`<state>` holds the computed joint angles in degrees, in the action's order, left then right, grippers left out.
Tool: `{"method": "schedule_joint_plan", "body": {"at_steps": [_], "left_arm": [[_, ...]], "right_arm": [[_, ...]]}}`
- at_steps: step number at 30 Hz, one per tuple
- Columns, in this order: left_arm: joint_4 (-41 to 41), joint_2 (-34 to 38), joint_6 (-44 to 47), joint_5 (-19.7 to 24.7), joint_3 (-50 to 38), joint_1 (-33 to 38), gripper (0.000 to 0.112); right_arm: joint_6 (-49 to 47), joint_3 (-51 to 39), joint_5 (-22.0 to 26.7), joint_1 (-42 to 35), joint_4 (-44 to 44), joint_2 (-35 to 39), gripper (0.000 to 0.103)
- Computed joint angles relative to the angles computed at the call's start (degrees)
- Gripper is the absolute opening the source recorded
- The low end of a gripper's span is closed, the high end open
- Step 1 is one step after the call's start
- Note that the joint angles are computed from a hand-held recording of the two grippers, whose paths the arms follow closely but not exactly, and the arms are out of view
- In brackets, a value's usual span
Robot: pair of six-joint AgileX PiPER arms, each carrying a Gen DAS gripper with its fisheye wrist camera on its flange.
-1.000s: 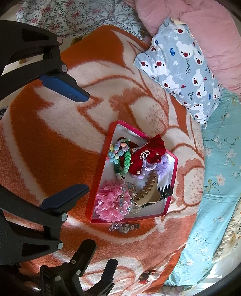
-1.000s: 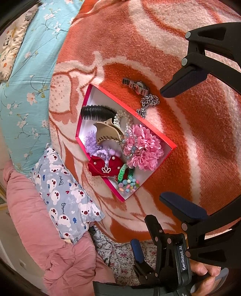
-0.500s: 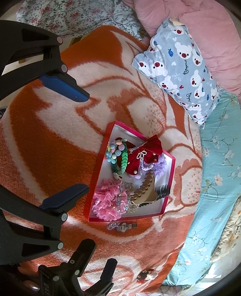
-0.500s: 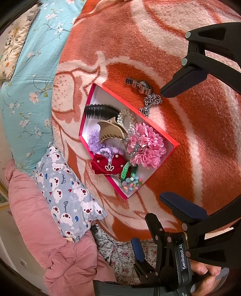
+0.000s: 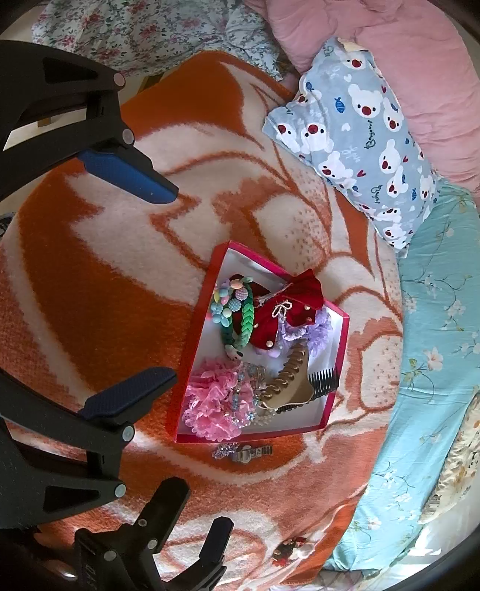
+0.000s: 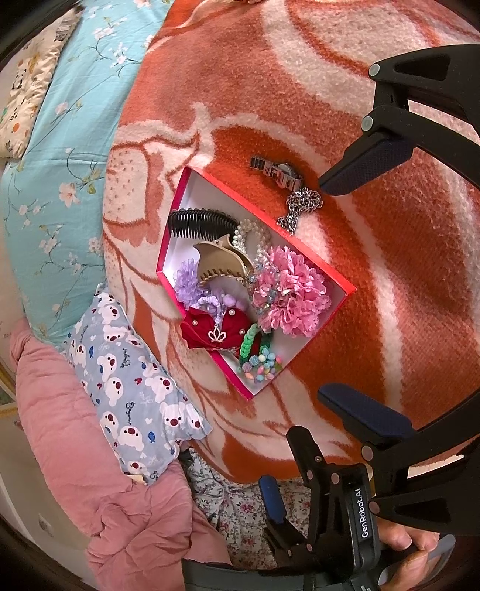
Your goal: Organize jewelry
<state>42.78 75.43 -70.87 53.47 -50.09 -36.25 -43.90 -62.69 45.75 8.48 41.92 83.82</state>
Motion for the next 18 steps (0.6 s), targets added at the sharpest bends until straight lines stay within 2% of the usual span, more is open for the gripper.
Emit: {"method": "schedule_joint_plan", "body": {"at_steps": [18], "left_arm": [[0.42,-0.28,-0.36,0.16,0.26,-0.16,0.091]], "right_arm": [[-0.3,0.54,-0.4,0.71,0.32,-0.65,0.102]]}}
